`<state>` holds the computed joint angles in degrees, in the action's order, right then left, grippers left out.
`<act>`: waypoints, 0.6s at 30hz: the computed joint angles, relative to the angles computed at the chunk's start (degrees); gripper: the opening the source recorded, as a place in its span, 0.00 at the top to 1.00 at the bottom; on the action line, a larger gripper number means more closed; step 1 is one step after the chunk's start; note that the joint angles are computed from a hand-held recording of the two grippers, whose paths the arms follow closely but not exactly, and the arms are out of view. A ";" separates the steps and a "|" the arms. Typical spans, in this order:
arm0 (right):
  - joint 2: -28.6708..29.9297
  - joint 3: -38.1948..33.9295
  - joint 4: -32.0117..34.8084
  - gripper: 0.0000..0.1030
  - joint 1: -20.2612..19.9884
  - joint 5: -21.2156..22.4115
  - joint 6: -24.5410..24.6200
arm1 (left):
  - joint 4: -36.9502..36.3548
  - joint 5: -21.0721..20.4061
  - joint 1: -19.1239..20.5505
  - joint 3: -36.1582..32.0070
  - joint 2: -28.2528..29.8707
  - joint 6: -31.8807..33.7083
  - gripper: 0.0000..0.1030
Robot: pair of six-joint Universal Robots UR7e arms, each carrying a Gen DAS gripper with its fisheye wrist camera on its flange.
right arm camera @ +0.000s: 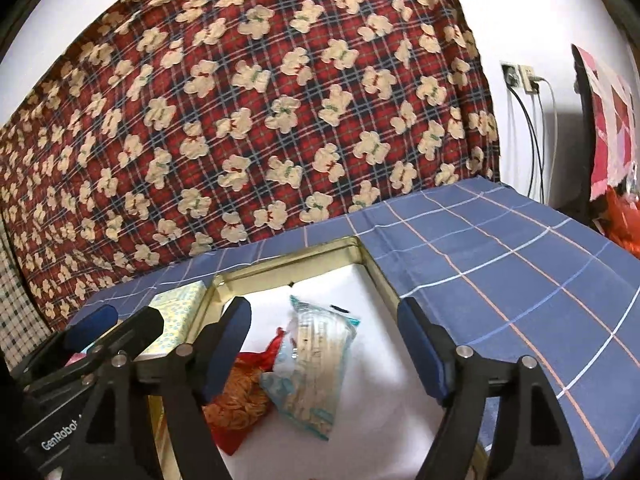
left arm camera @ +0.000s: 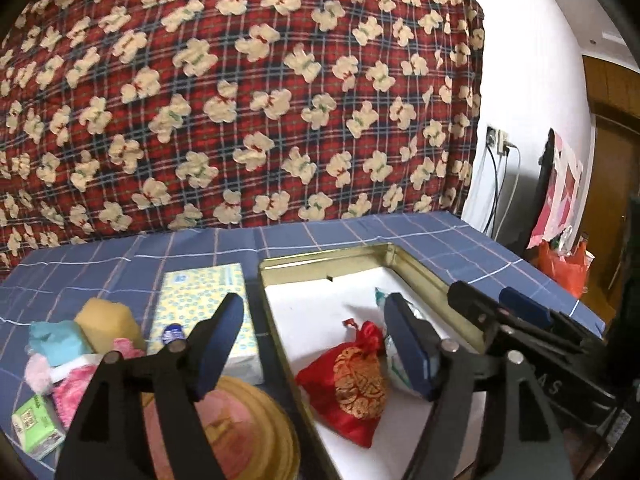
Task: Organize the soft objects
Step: 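Move both open tools back over the pile of items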
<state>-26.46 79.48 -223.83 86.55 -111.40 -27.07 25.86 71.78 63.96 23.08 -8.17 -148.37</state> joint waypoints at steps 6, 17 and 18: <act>0.95 0.53 -1.56 0.24 1.27 2.98 -3.64 | -8.49 -0.86 1.01 13.27 -8.39 -0.35 0.25; 5.32 -1.50 1.68 0.24 5.02 8.76 -12.32 | -25.98 -7.82 5.65 32.83 -23.66 2.70 0.09; 5.97 -2.34 3.66 0.24 5.47 8.84 -13.14 | -25.67 -8.93 6.39 32.51 -24.03 2.34 0.09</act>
<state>-20.48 77.14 -220.17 92.02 -102.56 -40.21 0.19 62.85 70.35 55.59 -32.21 -146.03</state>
